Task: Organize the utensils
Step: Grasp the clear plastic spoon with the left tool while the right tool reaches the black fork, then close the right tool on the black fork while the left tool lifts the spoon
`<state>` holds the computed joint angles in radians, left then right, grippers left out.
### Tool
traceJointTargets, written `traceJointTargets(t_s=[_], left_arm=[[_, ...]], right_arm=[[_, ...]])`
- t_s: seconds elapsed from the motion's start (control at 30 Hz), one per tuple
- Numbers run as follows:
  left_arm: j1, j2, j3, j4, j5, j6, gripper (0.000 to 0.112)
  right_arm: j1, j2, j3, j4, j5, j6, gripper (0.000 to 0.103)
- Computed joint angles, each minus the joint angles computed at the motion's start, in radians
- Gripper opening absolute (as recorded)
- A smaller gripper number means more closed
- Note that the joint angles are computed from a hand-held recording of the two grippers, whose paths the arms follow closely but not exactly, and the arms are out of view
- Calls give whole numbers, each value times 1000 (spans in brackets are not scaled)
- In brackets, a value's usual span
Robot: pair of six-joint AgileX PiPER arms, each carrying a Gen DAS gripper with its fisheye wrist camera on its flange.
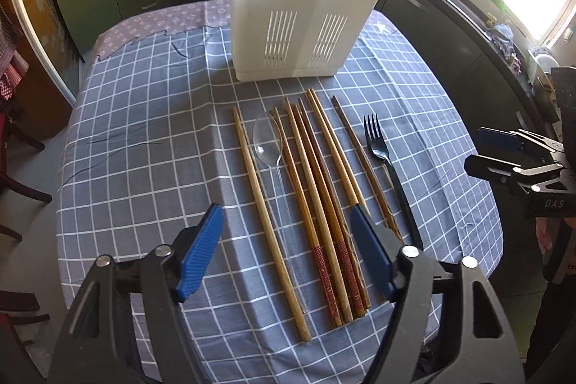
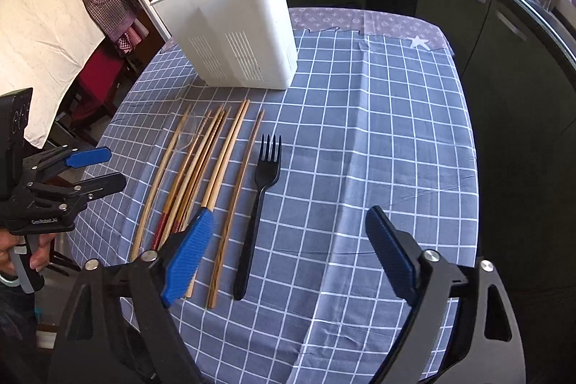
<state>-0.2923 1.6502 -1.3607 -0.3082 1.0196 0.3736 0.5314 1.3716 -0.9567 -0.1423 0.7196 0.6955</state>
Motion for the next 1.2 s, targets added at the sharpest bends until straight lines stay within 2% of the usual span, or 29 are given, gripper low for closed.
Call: traceJointTargets(t_s=[0.07, 0.13, 0.2, 0.3, 0.53, 0.8, 0.9, 1.0, 1.2], left_arm=[[-16, 58, -47, 18, 36, -44, 53], [-33, 107, -91, 35, 66, -75, 43], [-50, 129, -114, 57, 68, -101, 38], [-80, 163, -154, 107, 71, -147, 33], [-125, 234, -223, 199, 95, -223, 22], [-143, 287, -267, 241, 110, -262, 20], [-152, 301, -268, 253, 101, -267, 18], [-161, 294, -234, 269, 59, -268, 13], [-173, 282, -223, 274, 39, -268, 8]], right_arm=[[-28, 28, -19, 25, 13, -34, 63], [-46, 43, -27, 42, 18, -57, 57], [-49, 54, -41, 36, 32, -60, 48], [-47, 78, -54, 30, 40, -64, 43], [-55, 108, -65, 49, 35, -86, 42], [-77, 110, -58, 70, 23, -111, 42], [-81, 115, -53, 77, 16, -119, 42], [-77, 125, -56, 74, 18, -118, 42], [-57, 159, -98, 63, 54, -113, 42]])
